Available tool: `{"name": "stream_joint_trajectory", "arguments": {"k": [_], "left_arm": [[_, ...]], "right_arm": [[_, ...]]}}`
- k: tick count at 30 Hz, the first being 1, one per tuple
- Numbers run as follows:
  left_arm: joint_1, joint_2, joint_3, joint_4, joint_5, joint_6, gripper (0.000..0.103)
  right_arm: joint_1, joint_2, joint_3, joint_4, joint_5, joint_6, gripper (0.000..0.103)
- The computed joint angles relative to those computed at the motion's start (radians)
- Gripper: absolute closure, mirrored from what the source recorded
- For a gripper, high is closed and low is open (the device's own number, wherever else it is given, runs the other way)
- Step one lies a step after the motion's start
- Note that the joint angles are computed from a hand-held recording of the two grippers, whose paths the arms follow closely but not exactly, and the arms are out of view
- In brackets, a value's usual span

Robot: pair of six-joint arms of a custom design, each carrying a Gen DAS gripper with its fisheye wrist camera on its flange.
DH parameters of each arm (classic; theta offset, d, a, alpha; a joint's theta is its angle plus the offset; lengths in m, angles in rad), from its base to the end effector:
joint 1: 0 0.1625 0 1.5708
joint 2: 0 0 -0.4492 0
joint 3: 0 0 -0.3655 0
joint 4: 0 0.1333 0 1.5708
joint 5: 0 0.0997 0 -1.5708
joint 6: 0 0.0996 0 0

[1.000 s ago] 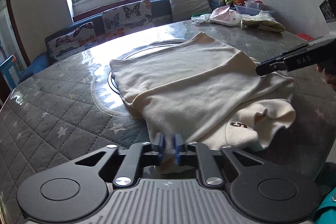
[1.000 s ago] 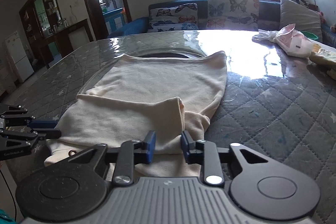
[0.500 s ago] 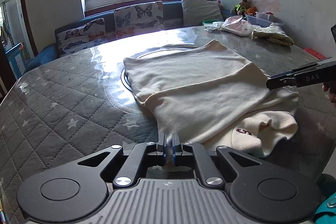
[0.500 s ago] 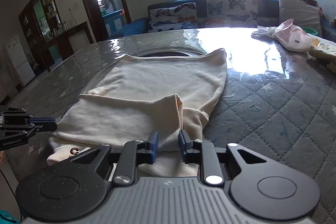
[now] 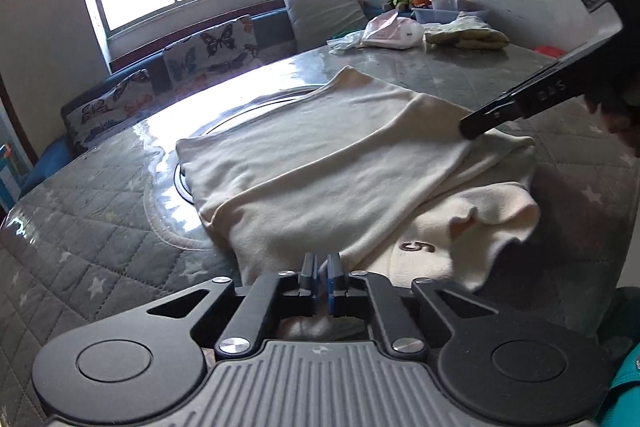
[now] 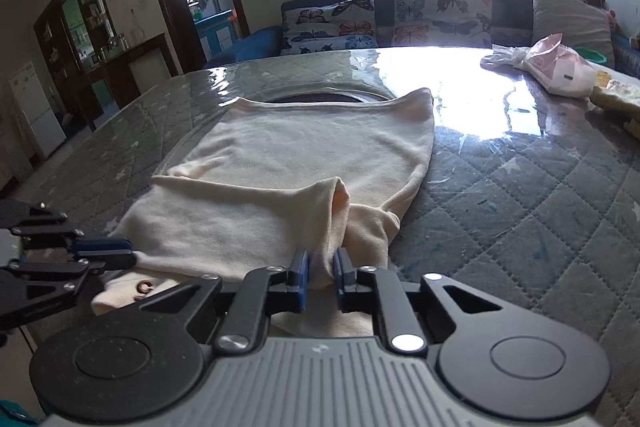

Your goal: Fold clothes

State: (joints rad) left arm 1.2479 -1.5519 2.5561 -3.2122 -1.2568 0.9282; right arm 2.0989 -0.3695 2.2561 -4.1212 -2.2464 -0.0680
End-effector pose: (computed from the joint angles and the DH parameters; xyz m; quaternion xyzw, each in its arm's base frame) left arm 0.0473 -0.3756 0.2864 0.5095 0.7891 -0.2511 0.2339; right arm 0.2789 -0.3372 -0.0225 0.1587 -0.8844 0.3708 0.2350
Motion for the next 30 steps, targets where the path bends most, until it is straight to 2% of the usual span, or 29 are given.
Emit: {"name": "stream_joint_trajectory", "arguments": {"k": [6,8,10,13,18,22,24,27,29,30], "left_arm": [[0.026,-0.031,-0.033,0.045,0.003,-0.007,0.103],[0.034,-0.036,-0.048,0.079,0.007,-0.018,0.103],[0.036,-0.049,-0.064,0.123,0.001,-0.038,0.102],[0.020,-0.053,-0.090,0.149,-0.014,-0.076,0.101],[0.005,0.061,-0.157,0.108,-0.039,-0.138,0.100],[0.013,0.167,-0.203,0.071,-0.007,-0.159,0.099],[0.033,0.198,-0.222,0.058,0.003,-0.150,0.096],[0.046,0.186,-0.230,0.065,0.001,-0.129,0.096],[0.047,0.168,-0.227,0.072,-0.006,-0.113,0.096],[0.041,0.153,-0.216,0.075,-0.013,-0.104,0.092]], "right_arm": [[0.033,-0.022,0.023,0.011,0.018,0.005,0.093],[0.040,-0.004,0.011,0.035,-0.043,0.006,0.083],[0.044,0.005,0.004,0.038,-0.079,-0.009,0.083],[0.050,0.001,0.003,-0.023,-0.080,-0.079,0.083],[0.020,-0.007,-0.048,-0.017,-0.006,-0.140,0.083],[-0.021,0.012,-0.087,0.041,0.044,-0.164,0.083],[-0.033,0.031,-0.105,0.043,0.018,-0.197,0.083],[-0.052,0.027,-0.093,0.036,0.040,-0.233,0.083],[-0.040,0.019,-0.095,0.054,0.010,-0.239,0.082],[-0.027,0.017,-0.099,0.057,-0.011,-0.245,0.081]]}}
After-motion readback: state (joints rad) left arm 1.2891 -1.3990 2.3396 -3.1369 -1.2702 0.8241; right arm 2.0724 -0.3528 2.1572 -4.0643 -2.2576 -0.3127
